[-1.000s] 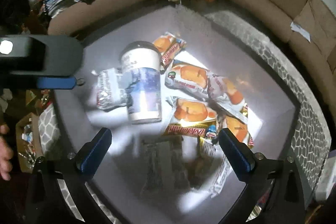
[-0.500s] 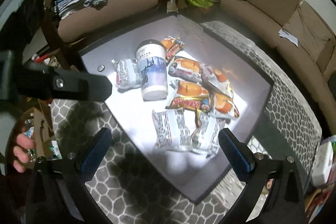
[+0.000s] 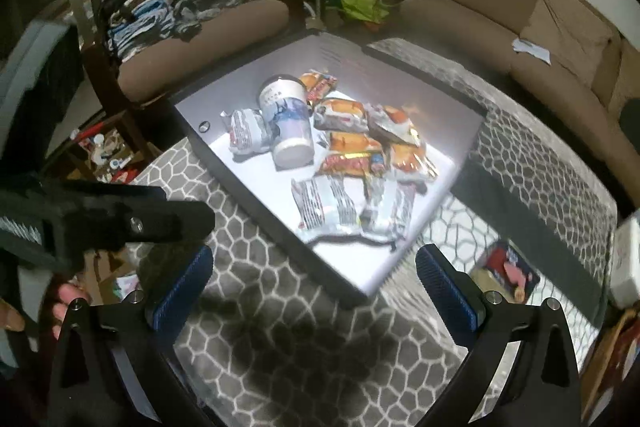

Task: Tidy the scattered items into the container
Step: 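Move both tools away from the box toward the red tin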

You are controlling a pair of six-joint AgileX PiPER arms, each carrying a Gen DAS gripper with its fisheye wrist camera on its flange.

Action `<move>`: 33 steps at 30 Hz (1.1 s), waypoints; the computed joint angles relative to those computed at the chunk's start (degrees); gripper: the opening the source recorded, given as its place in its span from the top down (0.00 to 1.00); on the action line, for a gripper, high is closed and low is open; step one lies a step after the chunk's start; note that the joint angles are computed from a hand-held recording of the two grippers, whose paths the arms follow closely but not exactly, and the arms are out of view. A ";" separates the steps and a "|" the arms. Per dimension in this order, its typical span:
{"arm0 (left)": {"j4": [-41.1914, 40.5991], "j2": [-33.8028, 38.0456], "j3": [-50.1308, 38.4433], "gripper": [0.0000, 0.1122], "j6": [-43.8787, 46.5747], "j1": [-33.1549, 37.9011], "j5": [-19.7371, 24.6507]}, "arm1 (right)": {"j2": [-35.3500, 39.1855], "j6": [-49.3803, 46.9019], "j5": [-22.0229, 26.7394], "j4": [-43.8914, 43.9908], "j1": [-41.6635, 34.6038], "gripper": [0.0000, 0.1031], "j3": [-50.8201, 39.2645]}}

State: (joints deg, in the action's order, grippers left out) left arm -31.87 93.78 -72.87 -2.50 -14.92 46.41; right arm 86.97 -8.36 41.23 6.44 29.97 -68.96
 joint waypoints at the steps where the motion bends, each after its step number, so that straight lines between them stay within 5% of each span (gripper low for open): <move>1: 0.10 -0.30 0.68 0.08 0.06 -0.77 -0.59 | -1.51 -0.49 -0.36 0.08 -0.59 0.00 1.78; 7: 3.37 -1.73 3.26 0.08 -4.02 -8.32 -2.85 | -10.82 -5.94 -0.76 4.48 -8.43 0.00 12.15; 18: 12.85 2.22 -3.53 0.08 -14.09 -26.22 -6.18 | -21.39 -25.03 4.91 18.69 -36.72 0.00 21.89; 25: 13.52 14.85 -19.15 0.08 -14.50 -29.65 -0.87 | -12.28 -42.98 10.72 35.92 -56.85 0.00 20.98; 33: 16.37 31.63 -41.63 0.08 -7.91 -30.21 7.88 | 7.20 -44.43 11.63 40.56 -62.90 0.00 8.87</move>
State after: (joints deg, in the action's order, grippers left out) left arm -15.50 125.41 -114.51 -10.41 -45.13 54.28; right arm 94.17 -52.79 52.85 47.00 -32.92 -60.09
